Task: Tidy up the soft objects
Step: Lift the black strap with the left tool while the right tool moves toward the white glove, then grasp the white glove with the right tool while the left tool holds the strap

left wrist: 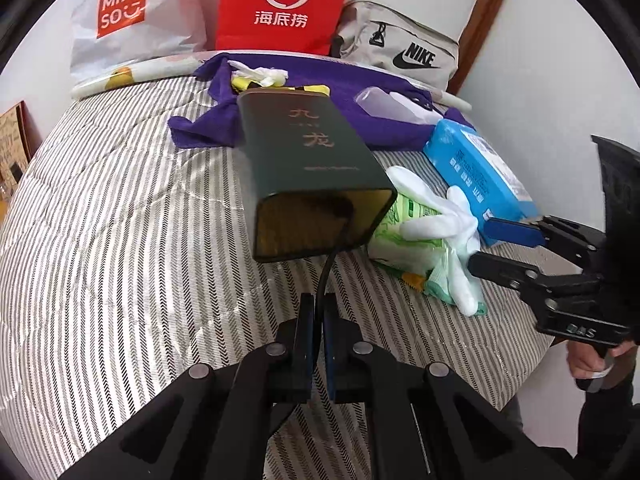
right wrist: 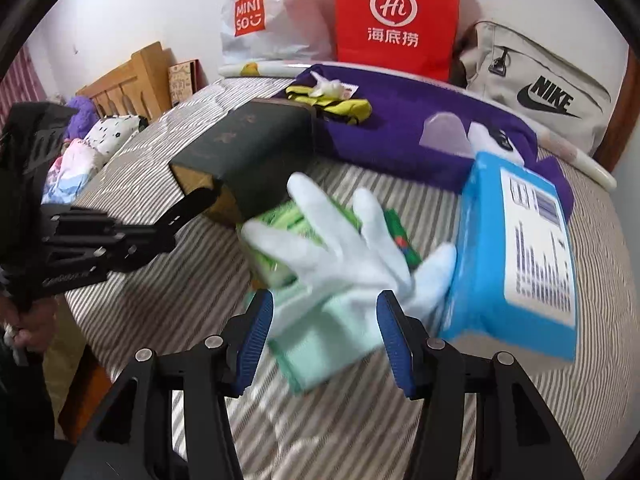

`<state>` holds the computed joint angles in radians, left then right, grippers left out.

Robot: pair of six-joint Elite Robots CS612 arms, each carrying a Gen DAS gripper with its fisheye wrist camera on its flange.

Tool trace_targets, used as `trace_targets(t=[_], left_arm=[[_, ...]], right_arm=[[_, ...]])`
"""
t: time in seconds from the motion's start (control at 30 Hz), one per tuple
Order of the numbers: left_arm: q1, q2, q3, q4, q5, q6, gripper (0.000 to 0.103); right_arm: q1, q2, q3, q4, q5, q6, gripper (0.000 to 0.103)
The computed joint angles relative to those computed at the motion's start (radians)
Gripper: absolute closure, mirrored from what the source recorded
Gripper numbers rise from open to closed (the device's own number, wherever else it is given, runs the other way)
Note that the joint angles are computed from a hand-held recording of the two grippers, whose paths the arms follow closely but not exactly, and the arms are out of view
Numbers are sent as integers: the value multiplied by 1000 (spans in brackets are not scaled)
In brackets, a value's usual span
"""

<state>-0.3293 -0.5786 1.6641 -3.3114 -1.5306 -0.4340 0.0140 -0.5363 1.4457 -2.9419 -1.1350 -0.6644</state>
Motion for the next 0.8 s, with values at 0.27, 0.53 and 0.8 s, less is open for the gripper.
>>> trace_targets(t=[0.27,0.53,0.8], left_arm=[[6,5,-3,-9,-32,-5,98],[4,11,-9,4,-37,-28,98],[-8,9,-9,48,-13,-53,96]], right_arm=[[18,40,-46,-34,-25,1,59],[1,19,-16,-46,32,-13,96],[-52,-49,76,-29,119,-16,97]])
